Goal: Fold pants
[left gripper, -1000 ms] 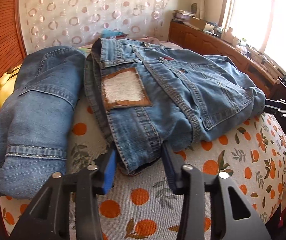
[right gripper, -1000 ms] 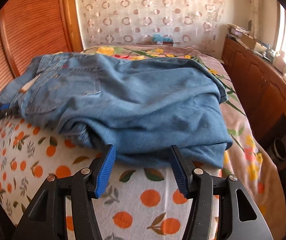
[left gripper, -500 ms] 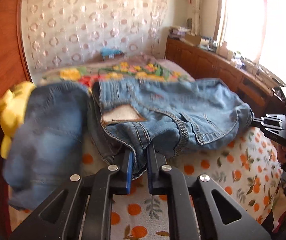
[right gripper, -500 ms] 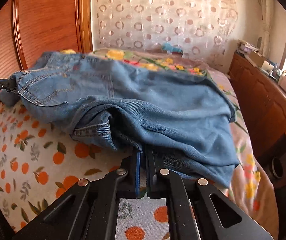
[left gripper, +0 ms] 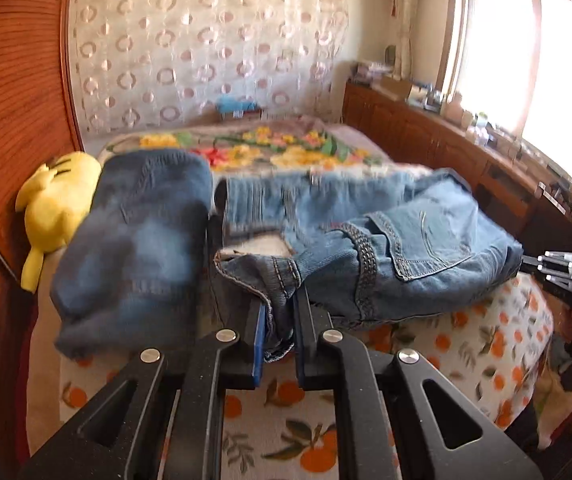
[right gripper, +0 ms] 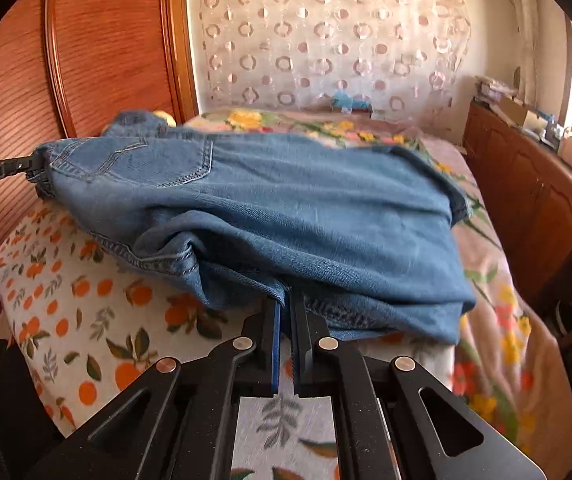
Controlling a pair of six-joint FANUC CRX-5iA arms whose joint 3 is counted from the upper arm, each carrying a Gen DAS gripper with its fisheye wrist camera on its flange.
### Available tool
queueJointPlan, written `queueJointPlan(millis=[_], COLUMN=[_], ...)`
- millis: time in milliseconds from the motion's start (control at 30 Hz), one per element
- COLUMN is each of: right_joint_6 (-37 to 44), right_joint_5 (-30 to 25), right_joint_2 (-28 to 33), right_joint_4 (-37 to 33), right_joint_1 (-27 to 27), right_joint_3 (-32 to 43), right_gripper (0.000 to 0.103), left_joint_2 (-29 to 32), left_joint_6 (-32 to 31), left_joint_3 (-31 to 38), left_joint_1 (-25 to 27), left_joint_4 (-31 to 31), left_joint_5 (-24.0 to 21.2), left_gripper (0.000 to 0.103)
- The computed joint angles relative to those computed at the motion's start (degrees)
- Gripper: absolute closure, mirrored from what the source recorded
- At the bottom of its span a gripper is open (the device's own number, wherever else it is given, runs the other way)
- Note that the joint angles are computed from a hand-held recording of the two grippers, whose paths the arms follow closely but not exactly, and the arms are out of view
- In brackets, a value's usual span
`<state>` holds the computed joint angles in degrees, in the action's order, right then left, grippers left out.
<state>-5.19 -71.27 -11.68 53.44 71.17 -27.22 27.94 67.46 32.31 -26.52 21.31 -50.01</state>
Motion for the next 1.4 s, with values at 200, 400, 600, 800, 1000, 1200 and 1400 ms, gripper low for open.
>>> queueJointPlan(millis=[200,400,600,800,1000,1200,1400], right_joint_6=[-6.16,-6.92,-5.21,-9.01,-13.19,-14.97,-14.34], right_joint_5=[0.21,5.88,11.37,11.0,7.37,7.81,1.32], right_joint_2=[-0.88,-0.79,2.33,-1.2,-2.63,-3.14,-4.97], right_joint_4=[1.08,3.59,0.02,4.64,5.14,2.32,2.92], right_joint_1=[1.75,1.89,-3.33,-1.0,5.49,6.03,8.01], right_joint_3=[-1.0,-1.22,0.72,-2.16,-3.88,-5.33,-4.76], right_gripper=[0.08,0.07,0.07,0.097,0.097,0.096,0.09], left_joint_2=[-0.1,-1.15,-1.64,-5.07,-5.64,-6.36,-7.83], left_joint_6=[1.91,1.54,0.93,-0.22,0.81,0.24,-0.61], left_joint_3=[-2.32,-5.36,-6.3,-12.11,-12.01,-13.53,-14.51], left_joint_1=[-0.7,-0.39,-0.23,0.29,0.46,0.27,0.33], left_joint_4=[-3.97,-2.3,-1.5,2.3,0.45,-2.0,-2.43], left_joint_5=[-0.82,0.82,1.2,8.22,7.24,4.42,3.53], left_gripper=[0.089,0.088,0.088,0.089,0.089,0.087,0.072])
